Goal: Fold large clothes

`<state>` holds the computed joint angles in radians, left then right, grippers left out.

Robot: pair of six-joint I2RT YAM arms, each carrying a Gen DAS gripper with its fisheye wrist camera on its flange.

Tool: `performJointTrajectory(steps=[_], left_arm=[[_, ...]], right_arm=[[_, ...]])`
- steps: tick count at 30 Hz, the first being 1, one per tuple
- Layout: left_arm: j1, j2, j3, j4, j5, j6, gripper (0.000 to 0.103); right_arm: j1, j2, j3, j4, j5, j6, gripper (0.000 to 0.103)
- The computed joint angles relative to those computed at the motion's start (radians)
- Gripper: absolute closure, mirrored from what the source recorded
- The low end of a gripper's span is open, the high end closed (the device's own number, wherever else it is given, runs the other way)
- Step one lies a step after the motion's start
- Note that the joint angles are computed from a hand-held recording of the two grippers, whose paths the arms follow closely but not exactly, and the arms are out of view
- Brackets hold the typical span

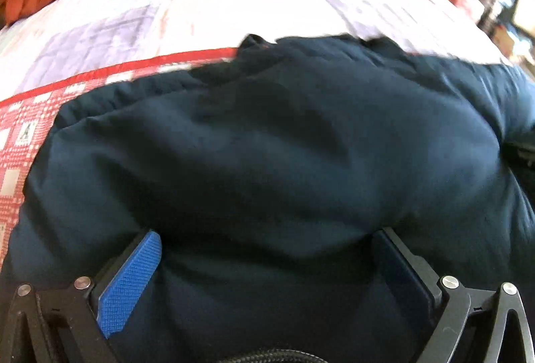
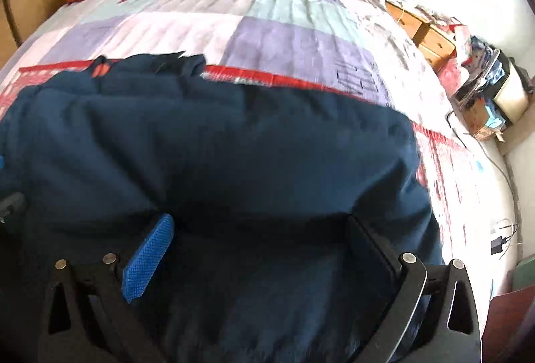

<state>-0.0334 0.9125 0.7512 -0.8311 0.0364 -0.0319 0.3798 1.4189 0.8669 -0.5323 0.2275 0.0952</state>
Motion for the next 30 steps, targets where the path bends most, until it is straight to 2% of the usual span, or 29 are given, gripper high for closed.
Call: performJointTrajectory(steps=[8,11,22,25,26,27,28,30], left_arm=[[-0.088,0.045,0.013,0.000,-0.121,-0.118,0.000],[-0.087,0.060,0.020,0.000,-0.131,-0.135,0.000],[-0.075,0.093,0.041,-0.009,-0.130,-0.143,0.000],[-0.078,0.093,0.065,-0.045,-0.134,-0.170,0.000],[-0.073,0.076,0.072,-0.053,-0.122,-0.181,0.000],[-0.061,0.042,0.075,-0.050,-0.088,-0.189,0.000],[-0.055,0.021,0.077,-0.043,-0.066,-0.197,0.000],[-0.076,0.009,0.087,-0.019,-0.070,-0.221,0.000]], right_arm=[[0.014,0.038,-0.023,0.093,0.022,0.001,0.000],[-0.003,0.041,-0.035,0.113,0.006,-0.011,0.000],[-0.009,0.039,-0.030,0.102,-0.002,-0.013,0.000],[-0.003,0.043,0.012,0.025,0.003,0.023,0.000],[0.028,0.003,0.020,-0.005,0.042,0.053,0.006],[0.075,-0.068,-0.010,0.024,0.063,0.046,0.025],[0.140,-0.120,-0.029,0.045,0.099,0.034,0.029],[0.247,-0.133,-0.015,0.055,0.115,0.034,0.026]])
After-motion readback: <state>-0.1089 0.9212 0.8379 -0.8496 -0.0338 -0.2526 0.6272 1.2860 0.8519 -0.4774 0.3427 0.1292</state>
